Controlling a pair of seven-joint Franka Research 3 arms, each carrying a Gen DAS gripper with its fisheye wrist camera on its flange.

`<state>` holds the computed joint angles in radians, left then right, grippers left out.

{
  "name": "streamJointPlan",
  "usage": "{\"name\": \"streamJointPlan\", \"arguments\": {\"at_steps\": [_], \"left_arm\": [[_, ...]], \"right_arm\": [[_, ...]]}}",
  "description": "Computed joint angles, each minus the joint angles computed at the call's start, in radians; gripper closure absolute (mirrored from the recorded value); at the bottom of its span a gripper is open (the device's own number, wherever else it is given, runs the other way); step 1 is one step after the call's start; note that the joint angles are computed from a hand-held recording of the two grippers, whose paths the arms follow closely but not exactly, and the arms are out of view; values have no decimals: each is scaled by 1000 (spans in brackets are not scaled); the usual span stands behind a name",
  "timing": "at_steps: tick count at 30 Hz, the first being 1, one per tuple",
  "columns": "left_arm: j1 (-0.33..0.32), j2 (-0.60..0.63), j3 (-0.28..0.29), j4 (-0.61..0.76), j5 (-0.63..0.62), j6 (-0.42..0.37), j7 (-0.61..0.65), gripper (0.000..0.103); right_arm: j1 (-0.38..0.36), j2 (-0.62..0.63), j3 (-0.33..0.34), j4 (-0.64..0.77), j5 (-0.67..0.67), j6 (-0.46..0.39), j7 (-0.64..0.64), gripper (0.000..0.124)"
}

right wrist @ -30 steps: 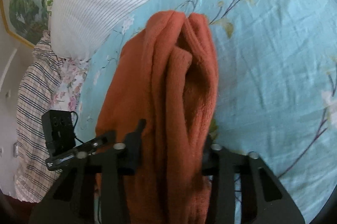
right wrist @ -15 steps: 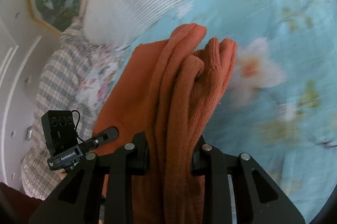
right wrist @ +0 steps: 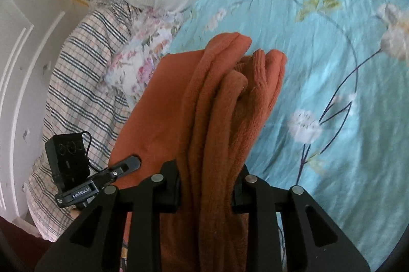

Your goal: Fold small clothes

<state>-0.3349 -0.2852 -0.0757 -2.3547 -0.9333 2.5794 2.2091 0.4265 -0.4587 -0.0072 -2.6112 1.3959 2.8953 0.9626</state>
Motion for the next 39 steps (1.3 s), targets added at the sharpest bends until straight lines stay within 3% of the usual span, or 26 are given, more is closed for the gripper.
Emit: {"name": "streamJointPlan", "arguments": {"at_steps": [5, 14, 20, 25, 30, 34, 39], "left_arm": [[15, 10, -3, -44, 20, 13, -23, 76], [11, 14, 0, -94, 51, 78, -70, 38], [23, 19, 12, -83, 18, 46, -73, 32], [28, -33, 20, -107, 31, 59, -75, 34], [3, -110, 57, -139, 31, 71, -46, 37], [-51, -156, 96, -151, -22, 50, 56, 52], [-76, -159, 95, -146, -47, 21, 122, 54]], "right_arm": [[6, 23, -15, -9, 102, -2, -81, 95], [-37, 22, 37, -22, 111, 13, -61, 83], [-79, -73, 98, -89, -169, 71, 221, 82], [-226, -179, 238, -137, -453, 92, 490, 82], [-106, -158, 133, -108, -481, 115, 457, 82], [-114, -76, 122, -61, -568, 80, 530, 82], [33, 15, -37, -10, -522, 103, 465, 82]]}}
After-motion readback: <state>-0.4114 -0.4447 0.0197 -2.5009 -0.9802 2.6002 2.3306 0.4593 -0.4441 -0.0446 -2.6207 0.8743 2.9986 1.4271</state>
